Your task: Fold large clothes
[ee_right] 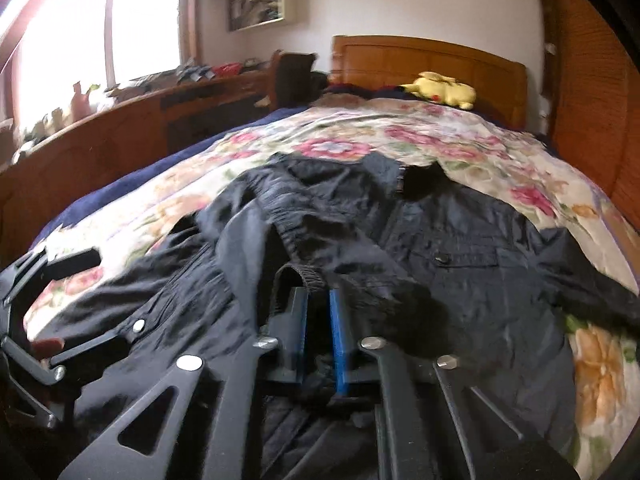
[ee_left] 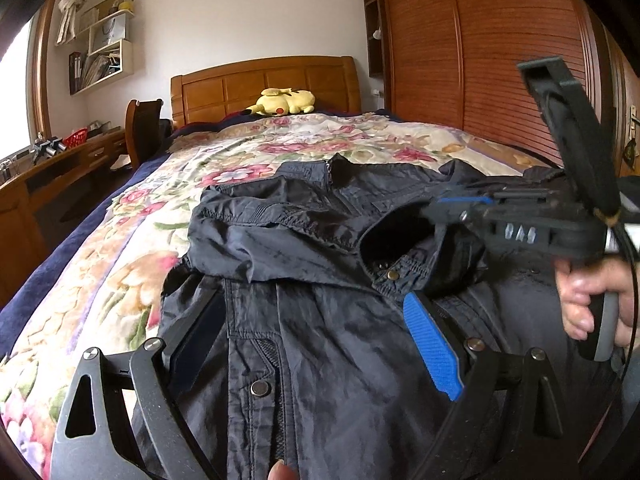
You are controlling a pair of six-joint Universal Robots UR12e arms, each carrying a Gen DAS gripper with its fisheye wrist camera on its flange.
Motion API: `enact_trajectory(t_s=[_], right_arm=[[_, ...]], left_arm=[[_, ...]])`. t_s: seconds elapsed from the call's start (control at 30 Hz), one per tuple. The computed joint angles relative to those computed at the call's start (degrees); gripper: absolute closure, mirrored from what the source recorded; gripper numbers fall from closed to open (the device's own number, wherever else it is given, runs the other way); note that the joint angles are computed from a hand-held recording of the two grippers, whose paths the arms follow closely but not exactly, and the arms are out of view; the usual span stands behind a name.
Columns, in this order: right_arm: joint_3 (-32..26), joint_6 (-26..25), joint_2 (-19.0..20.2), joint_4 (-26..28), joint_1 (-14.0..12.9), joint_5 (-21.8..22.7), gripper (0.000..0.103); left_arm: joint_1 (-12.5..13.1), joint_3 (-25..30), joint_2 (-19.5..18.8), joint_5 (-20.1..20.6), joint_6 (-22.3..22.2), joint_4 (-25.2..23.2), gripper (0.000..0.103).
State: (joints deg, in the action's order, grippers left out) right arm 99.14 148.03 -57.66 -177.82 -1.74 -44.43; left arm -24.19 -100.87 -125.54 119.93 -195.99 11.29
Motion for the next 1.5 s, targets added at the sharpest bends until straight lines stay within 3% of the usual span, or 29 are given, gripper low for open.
enact_trajectory(t_s=[0.1, 0.23, 0.4, 0.5, 0.63, 0.77, 0.8, 1.03, 1.3, 1.4, 1.5], right_arm=[[-0.41, 5.55, 0.8, -3.8, -1.13, 0.97, 0.095], [0.14, 12.54, 1.14, -10.01, -2.65, -2.36, 0.096], [0.63, 13.79, 0.97, -10.42, -4.21, -10.01, 0.096], [0.62, 16.76, 1.33, -12.1, -4.73, -11.92, 0.095], [1.78, 18.61, 1.02, -15.46, -4.96, -11.31, 0.082], [3.12, 17.35, 0.65, -18.07, -5.07, -9.34, 0.047], [3.95, 16.76, 0.59, -18.87, -5.01, -9.29, 0.046], [3.09, 11.83, 0.39, -11.97, -5.07, -8.39, 0.045], [2.33, 9.21, -0.44, -9.64, -5.79, -6.97, 0.045], [1.12, 9.47, -0.08, -8.19, -6.38, -6.99, 0.039], [-0.74, 7.6, 0.66, -7.5, -6.58, -9.9, 0.034]], left_arm=[[0.04, -0.16, 0.14, -0.2, -0.13, 0.01, 0.012], [-0.04, -0.18, 0.16, -0.06, 0.24, 0.23, 0.012], [-0.23, -0.07, 0.15, 0.07, 0.63, 1.12, 0.012], [-0.19, 0.02, 0.13, -0.44, 0.04, 1.84, 0.012], [-0.26, 0.6, -0.17, -0.86, -0.09, 2.52, 0.012], [-0.52, 1.23, -0.59, -1.32, 0.45, 2.05, 0.012], [-0.57, 1.33, -0.66, -1.41, 0.54, 1.81, 0.012], [-0.7, 1.53, -0.75, -1.56, 0.61, 1.42, 0.012], [-1.1, 2.35, -1.13, -1.74, 1.42, 1.26, 0.012], [-1.06, 2.51, -1.22, -1.8, 1.82, 1.7, 0.012], [-0.96, 2.67, -1.27, -1.86, 1.96, 1.79, 0.012]])
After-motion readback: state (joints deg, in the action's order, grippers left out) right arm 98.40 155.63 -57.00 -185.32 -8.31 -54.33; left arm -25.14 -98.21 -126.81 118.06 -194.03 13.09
